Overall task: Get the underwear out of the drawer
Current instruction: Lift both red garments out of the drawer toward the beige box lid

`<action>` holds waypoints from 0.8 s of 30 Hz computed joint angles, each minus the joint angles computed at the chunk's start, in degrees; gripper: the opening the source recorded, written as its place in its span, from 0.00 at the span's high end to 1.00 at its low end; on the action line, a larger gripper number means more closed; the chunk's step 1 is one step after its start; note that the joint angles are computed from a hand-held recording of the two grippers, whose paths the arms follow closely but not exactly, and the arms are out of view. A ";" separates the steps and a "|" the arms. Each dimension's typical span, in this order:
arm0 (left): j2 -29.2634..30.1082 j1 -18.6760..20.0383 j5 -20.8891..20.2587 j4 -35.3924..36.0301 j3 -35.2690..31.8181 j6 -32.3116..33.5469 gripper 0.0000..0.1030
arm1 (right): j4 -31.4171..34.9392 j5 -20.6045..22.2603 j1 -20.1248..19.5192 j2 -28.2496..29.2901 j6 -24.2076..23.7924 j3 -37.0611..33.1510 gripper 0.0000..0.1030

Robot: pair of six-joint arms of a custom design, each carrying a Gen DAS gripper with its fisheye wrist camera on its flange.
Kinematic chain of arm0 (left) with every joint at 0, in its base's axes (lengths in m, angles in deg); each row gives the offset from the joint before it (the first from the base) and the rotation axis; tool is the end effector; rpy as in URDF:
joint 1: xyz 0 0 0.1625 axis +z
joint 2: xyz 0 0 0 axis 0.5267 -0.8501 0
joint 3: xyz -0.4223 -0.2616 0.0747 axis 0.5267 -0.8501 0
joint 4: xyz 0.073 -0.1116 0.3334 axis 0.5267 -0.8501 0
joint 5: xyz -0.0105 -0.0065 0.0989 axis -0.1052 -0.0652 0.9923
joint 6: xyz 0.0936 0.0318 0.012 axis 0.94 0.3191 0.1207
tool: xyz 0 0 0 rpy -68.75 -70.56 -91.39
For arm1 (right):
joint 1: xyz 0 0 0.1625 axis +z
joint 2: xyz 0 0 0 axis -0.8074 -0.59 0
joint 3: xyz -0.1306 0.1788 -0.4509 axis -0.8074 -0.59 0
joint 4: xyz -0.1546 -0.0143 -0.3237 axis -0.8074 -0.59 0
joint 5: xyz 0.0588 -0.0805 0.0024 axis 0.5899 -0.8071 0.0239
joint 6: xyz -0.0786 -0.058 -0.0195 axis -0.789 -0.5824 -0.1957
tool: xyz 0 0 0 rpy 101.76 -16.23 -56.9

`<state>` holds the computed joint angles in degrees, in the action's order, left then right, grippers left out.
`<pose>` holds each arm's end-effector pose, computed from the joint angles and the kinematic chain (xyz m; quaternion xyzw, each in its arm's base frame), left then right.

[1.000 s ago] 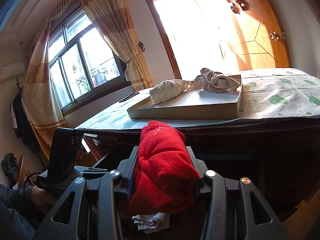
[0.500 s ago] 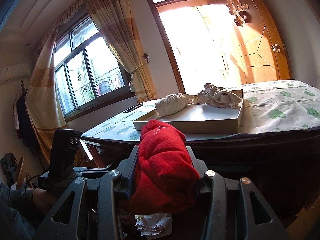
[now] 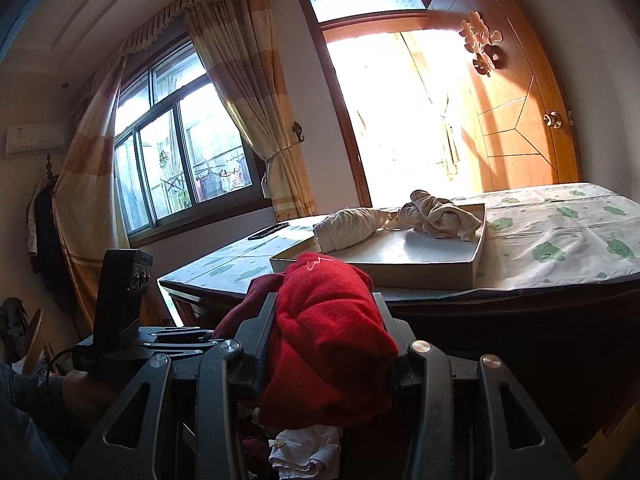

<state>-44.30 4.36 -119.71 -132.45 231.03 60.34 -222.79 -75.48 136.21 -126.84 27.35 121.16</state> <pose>-0.1910 -0.3952 0.2199 0.2164 0.8663 -0.4033 0.1999 0.1122 -0.4923 0.3078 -0.3884 0.8097 -0.4400 0.0013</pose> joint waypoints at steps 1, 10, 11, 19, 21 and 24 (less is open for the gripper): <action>-0.02 0.12 0.02 -0.01 -0.27 0.41 0.82 | -0.38 0.18 0.00 0.02 -0.13 0.09 0.56; -0.24 -1.57 2.01 -1.35 0.53 1.08 0.82 | -2.24 2.09 0.20 -0.37 -1.39 0.66 0.56; -0.28 -1.99 2.47 -1.61 0.78 1.11 0.82 | -2.42 2.13 0.21 -0.34 -1.46 0.65 0.56; -0.87 -2.81 4.42 -1.71 -0.06 3.13 0.82 | -3.69 2.76 0.33 -0.14 -0.92 0.16 0.56; -1.08 -2.86 4.52 -1.59 -0.41 3.68 0.82 | -4.02 2.96 0.47 -0.19 -0.81 0.06 0.56; -1.55 -2.84 4.50 -1.00 -1.22 4.95 0.82 | -3.74 2.85 0.89 -0.30 -0.89 -0.44 0.56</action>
<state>-45.85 1.53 -115.21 -133.44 229.81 65.28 -226.53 -72.63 137.10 -127.14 26.45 120.72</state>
